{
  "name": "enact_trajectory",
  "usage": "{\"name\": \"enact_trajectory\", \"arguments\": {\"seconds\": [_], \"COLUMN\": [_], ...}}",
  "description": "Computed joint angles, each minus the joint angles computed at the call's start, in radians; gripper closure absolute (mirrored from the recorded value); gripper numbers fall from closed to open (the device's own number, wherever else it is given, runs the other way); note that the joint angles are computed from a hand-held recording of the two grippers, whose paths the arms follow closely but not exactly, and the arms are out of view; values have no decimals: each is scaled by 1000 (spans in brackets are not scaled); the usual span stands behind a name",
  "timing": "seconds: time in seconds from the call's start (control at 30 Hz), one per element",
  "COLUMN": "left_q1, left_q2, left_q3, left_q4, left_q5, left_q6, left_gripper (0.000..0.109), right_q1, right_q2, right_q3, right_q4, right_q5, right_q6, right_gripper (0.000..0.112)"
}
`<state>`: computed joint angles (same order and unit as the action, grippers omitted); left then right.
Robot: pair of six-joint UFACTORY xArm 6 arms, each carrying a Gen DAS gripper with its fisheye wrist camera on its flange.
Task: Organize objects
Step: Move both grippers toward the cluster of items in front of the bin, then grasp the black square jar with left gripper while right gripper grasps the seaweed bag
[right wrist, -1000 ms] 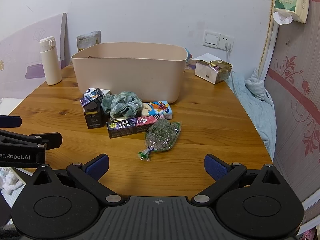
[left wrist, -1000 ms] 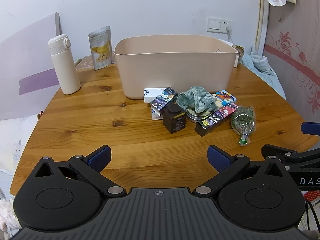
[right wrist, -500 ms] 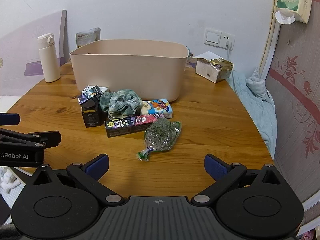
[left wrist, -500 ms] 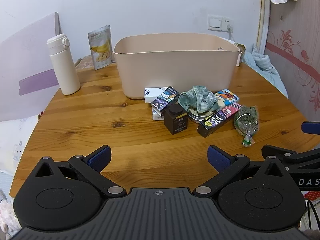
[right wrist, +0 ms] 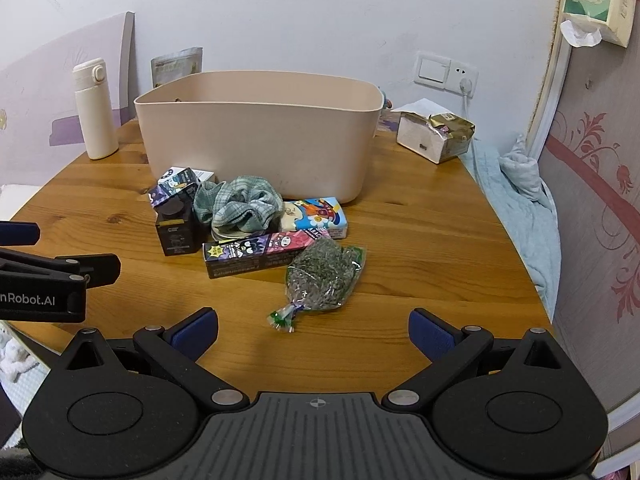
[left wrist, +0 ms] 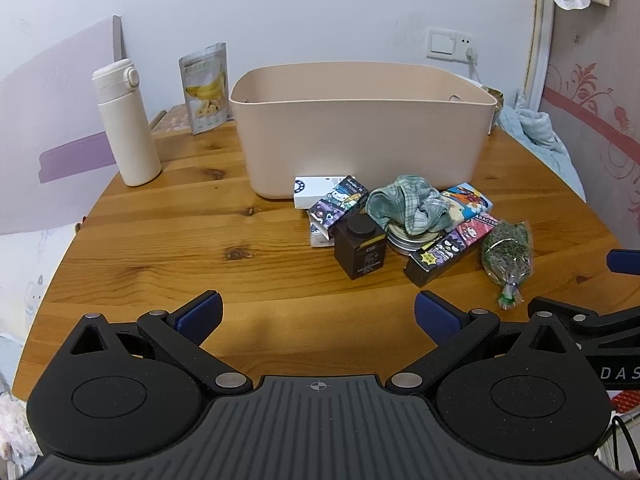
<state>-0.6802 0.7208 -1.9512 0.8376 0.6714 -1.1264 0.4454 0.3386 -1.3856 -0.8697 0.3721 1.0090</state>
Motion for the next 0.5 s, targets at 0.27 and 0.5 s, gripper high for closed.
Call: {"name": "enact_trajectory", "arguments": {"seconds": [0.27,0.5], "left_q1": [12,30], "left_q2": [86,174], "left_q3": [-118,-239], "left_q4": [-87,-180], "left_q5": [1,11], "left_q6": [96,168], "left_gripper": [6,6], "right_q1": [-22,-33], "right_q2": [49,105], "right_q3": [-46,-98], "right_q4": [62,153], "right_q5": [-12,-20], "right_q6": [-47,-143], "right_gripper": [9,9]}}
